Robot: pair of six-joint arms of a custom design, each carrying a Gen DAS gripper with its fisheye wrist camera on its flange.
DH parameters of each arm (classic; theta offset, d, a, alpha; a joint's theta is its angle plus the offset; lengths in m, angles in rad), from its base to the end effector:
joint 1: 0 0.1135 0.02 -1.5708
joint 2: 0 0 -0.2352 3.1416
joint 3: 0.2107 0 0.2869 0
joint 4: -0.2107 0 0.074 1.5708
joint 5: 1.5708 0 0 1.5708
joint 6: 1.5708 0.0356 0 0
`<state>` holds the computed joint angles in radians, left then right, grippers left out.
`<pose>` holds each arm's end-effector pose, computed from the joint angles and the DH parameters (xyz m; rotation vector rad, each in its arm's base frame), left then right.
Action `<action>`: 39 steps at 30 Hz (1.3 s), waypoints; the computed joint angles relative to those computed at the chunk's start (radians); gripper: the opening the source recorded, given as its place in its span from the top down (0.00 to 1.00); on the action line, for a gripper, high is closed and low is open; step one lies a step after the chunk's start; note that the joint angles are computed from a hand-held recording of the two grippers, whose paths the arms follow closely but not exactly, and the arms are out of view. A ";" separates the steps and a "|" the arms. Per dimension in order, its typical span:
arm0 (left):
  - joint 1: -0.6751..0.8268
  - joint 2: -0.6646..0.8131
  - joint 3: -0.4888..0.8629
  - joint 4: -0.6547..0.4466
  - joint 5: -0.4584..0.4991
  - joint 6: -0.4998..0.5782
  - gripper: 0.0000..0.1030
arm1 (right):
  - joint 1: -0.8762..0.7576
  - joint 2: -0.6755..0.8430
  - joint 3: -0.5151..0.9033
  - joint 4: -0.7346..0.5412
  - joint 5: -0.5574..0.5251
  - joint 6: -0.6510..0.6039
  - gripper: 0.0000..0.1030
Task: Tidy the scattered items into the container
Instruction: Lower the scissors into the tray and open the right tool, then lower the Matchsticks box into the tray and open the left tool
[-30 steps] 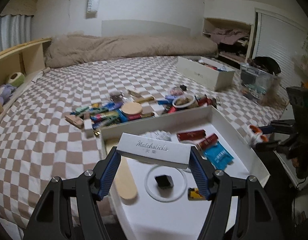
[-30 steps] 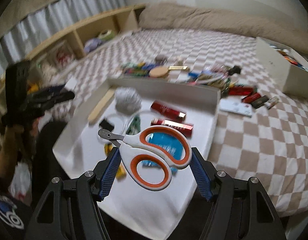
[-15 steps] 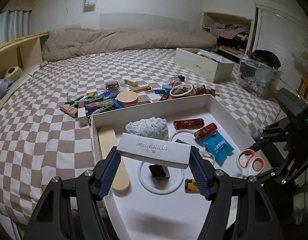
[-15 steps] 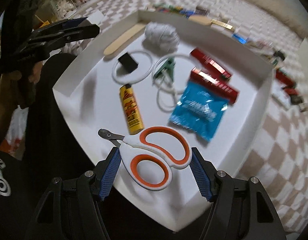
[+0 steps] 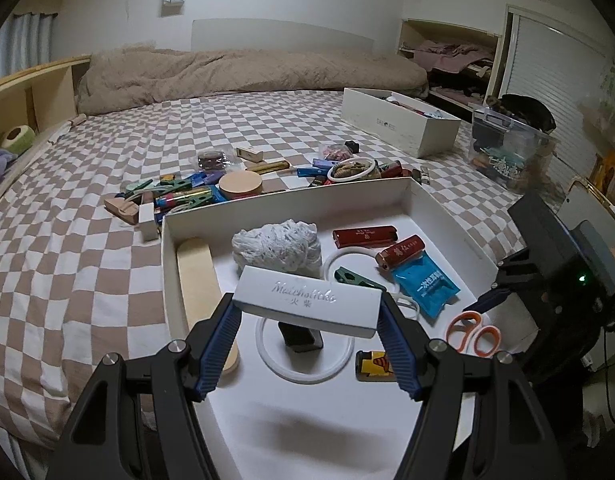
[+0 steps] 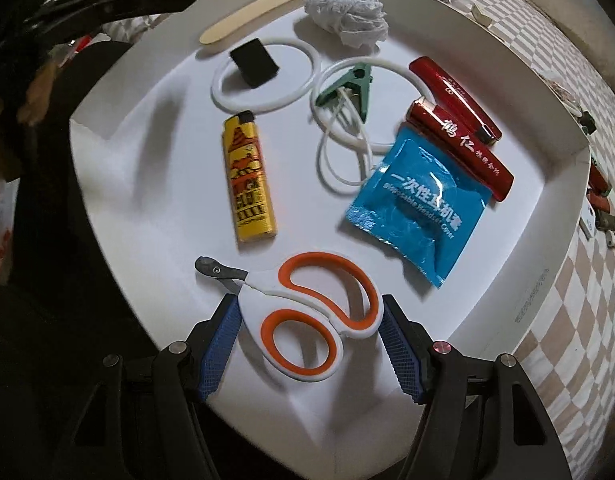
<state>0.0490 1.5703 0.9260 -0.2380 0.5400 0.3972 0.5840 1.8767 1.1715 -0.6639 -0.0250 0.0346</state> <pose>0.3471 -0.0013 0.1474 0.6299 2.2495 -0.4430 0.3043 0.2022 0.0943 -0.8050 2.8426 0.1262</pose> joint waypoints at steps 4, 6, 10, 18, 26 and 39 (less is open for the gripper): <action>-0.006 0.008 -0.004 0.000 0.011 -0.017 0.34 | 0.001 -0.020 -0.033 0.034 0.017 0.008 0.32; -0.013 0.010 -0.006 -0.004 0.012 -0.017 0.34 | 0.002 -0.031 -0.050 0.047 0.027 0.008 0.32; -0.025 0.019 -0.003 -0.023 0.019 -0.016 0.34 | 0.004 -0.056 -0.088 0.070 0.030 0.016 0.32; -0.050 0.044 0.014 -0.069 0.027 -0.019 0.34 | 0.038 -0.117 -0.173 0.104 0.048 0.014 0.22; -0.111 0.066 0.033 -0.117 0.005 -0.018 0.34 | 0.025 -0.276 -0.318 0.162 0.004 0.079 0.22; -0.210 0.177 0.128 -0.222 -0.053 -0.081 0.34 | -0.003 -0.435 -0.408 0.207 -0.029 0.145 0.22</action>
